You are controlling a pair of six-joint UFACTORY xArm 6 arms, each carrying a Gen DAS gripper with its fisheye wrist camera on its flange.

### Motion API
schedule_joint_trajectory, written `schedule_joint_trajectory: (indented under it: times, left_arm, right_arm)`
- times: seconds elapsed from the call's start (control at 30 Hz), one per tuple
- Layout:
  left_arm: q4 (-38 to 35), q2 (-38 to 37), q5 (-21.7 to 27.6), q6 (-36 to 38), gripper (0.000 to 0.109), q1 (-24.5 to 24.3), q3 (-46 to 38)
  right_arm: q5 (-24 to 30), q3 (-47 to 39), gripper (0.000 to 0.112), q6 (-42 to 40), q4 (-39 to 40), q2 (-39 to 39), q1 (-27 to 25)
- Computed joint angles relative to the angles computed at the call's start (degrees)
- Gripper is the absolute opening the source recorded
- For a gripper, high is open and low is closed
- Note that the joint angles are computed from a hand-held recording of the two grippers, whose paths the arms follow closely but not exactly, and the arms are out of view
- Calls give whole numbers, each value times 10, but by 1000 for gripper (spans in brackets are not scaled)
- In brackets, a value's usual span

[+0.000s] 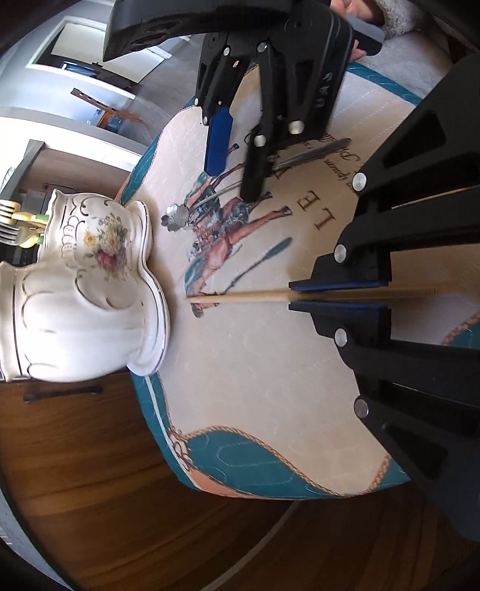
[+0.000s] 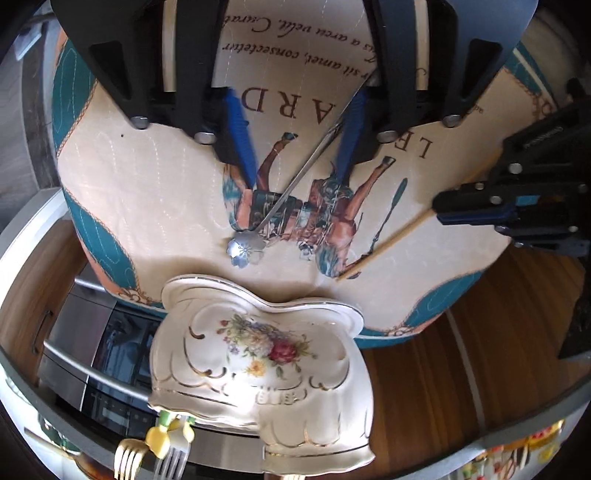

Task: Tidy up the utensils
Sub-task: 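Grasp a silver spoon with the right tool while the left tool grasps the last chopstick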

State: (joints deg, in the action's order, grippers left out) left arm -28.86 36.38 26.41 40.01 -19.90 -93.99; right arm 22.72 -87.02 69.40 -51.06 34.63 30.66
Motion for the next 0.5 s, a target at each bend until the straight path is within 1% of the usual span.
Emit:
schedule_joint_trajectory:
  times: [0.03, 0.07, 0.17, 0.23, 0.3, 0.37, 0.4, 0.47, 0.5]
  left_arm:
    - [-2, -3, 3, 1, 5, 2, 3]
    - [-3, -5, 5, 2, 5, 3, 5]
    - [-11, -11, 17, 7, 5, 6, 10]
    - [-18, -18, 24, 15, 5, 6, 17]
    - [-25, -26, 29, 27, 5, 6, 27]
    - [-20, -23, 36, 22, 5, 3, 23]
    - [-16, -22, 39, 15, 5, 3, 20]
    - [-13, -17, 44, 9, 6, 1, 11]
    - [-8, -13, 44, 2, 7, 0, 5]
  right_arm:
    - [-4, 3, 18, -8, 13, -2, -1]
    - [-8, 12, 12, -18, 33, -8, -4]
    - [-35, 48, 5, -33, 68, -30, -14]
    - [-34, 73, 5, -36, 65, -49, -16]
    - [-35, 100, 5, -66, 85, -69, -15]
    - [-33, 114, 5, -105, 122, -79, -14]
    - [-21, 115, 6, -105, 124, -84, -12]
    - [-3, 103, 18, -89, 103, -82, -9]
    - [-1, 100, 21, -90, 103, -80, -9]
